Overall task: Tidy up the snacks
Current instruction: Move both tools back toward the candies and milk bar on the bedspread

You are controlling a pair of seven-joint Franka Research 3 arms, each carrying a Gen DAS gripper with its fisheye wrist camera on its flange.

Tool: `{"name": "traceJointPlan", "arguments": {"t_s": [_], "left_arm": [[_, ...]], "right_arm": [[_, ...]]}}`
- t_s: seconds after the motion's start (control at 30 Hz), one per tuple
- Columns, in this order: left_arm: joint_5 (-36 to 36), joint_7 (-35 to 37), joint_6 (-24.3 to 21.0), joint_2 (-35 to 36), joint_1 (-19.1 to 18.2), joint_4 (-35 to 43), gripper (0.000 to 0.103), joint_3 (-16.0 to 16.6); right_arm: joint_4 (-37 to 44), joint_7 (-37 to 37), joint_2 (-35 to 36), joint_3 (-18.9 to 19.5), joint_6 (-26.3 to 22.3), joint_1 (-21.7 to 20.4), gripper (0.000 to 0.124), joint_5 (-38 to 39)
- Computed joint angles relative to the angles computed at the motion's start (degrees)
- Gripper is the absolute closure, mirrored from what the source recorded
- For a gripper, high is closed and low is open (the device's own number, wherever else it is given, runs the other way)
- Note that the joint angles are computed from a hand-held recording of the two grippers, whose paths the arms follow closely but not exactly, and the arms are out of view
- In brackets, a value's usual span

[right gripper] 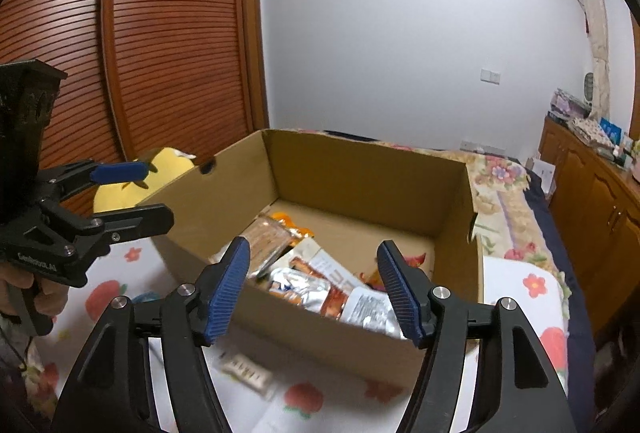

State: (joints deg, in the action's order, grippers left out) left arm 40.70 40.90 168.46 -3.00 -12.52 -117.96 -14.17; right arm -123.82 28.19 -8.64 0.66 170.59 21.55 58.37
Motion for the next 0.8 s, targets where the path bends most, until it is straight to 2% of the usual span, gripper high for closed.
{"name": "traceJointPlan", "arguments": {"t_s": [0.07, 0.4, 0.67, 0.8], "left_arm": [[-1.0, 0.6, -0.3, -1.5, -0.2, -1.8, 0.004, 0.0], [-14.7, 11.7, -2.2, -6.9, -2.1, -10.9, 0.004, 0.4], [-19.7, 14.8, -4.3, -9.1, -2.7, -14.7, 0.004, 0.5], [-19.1, 13.9, -6.7, -9.7, -1.9, -15.8, 0.003, -0.3]], "right_arm": [[-1.2, 0.3, -1.0, 0.2, 0.2, 0.1, 0.056, -0.3], [-7.2, 1.3, -5.4, -0.5, 1.2, 3.3, 0.055, -0.8], [-9.4, 3.4, -5.5, -0.6, 0.9, 4.6, 0.055, -3.6], [-9.4, 5.5, -3.8, 0.0, -0.6, 3.9, 0.055, -6.6]]}}
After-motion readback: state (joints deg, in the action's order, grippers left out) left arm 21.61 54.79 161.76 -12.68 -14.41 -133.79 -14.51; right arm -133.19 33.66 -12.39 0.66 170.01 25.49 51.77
